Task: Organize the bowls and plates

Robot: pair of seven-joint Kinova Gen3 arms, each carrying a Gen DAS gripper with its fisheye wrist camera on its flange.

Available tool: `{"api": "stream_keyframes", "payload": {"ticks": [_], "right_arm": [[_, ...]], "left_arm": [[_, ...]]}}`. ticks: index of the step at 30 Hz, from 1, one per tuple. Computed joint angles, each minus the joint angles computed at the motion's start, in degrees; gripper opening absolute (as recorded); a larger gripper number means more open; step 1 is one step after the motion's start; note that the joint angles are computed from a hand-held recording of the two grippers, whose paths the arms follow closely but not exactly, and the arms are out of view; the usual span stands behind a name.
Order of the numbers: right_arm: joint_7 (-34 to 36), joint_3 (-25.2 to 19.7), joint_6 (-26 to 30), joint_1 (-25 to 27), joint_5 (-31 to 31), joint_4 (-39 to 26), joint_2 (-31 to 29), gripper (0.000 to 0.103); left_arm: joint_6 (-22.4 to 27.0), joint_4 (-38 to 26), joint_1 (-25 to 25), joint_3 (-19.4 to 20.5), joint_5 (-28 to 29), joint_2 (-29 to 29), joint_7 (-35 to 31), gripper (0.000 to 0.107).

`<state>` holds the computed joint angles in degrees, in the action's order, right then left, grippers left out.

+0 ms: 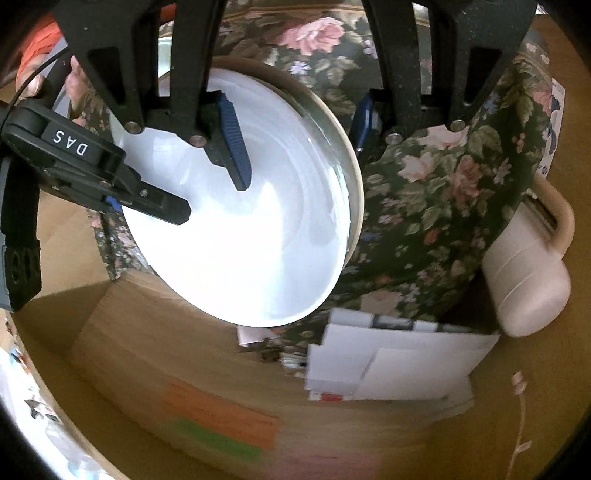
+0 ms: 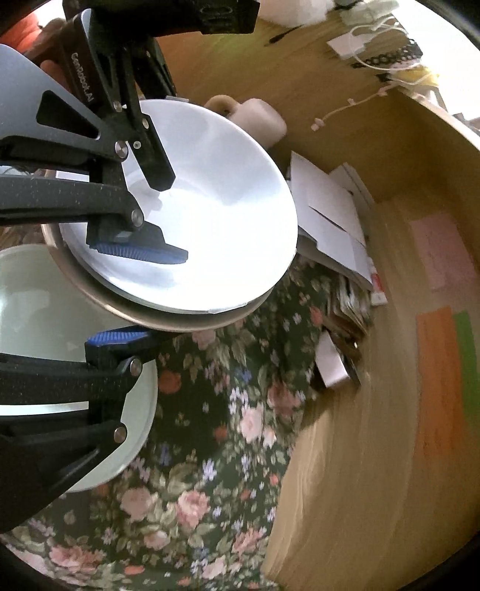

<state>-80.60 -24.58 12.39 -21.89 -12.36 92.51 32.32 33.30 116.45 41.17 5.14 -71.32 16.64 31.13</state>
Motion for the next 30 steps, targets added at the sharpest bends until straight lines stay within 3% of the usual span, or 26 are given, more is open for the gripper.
{"api": "stream_keyframes", "payload": {"ticks": [13, 21, 30], "right_arm": [[-3.8, 0.3, -6.1, 5.3, -0.1, 9.9, -6.5, 0.028], [-6.7, -2.1, -7.7, 9.9, 1.5, 13.8, -7.7, 0.028], [-6.0, -7.1, -6.2, 15.5, 2.2, 13.9, -5.2, 0.028]], "left_arm": [[-3.2, -7.6, 2.7, -0.7, 3.5, 3.9, -9.7, 0.050], [-5.3, -12.0, 5.4, -2.9, 10.0, 6.9, -17.8, 0.050], [-5.0, -15.6, 9.0, -6.6, 17.5, 10.1, -23.8, 0.050]]}}
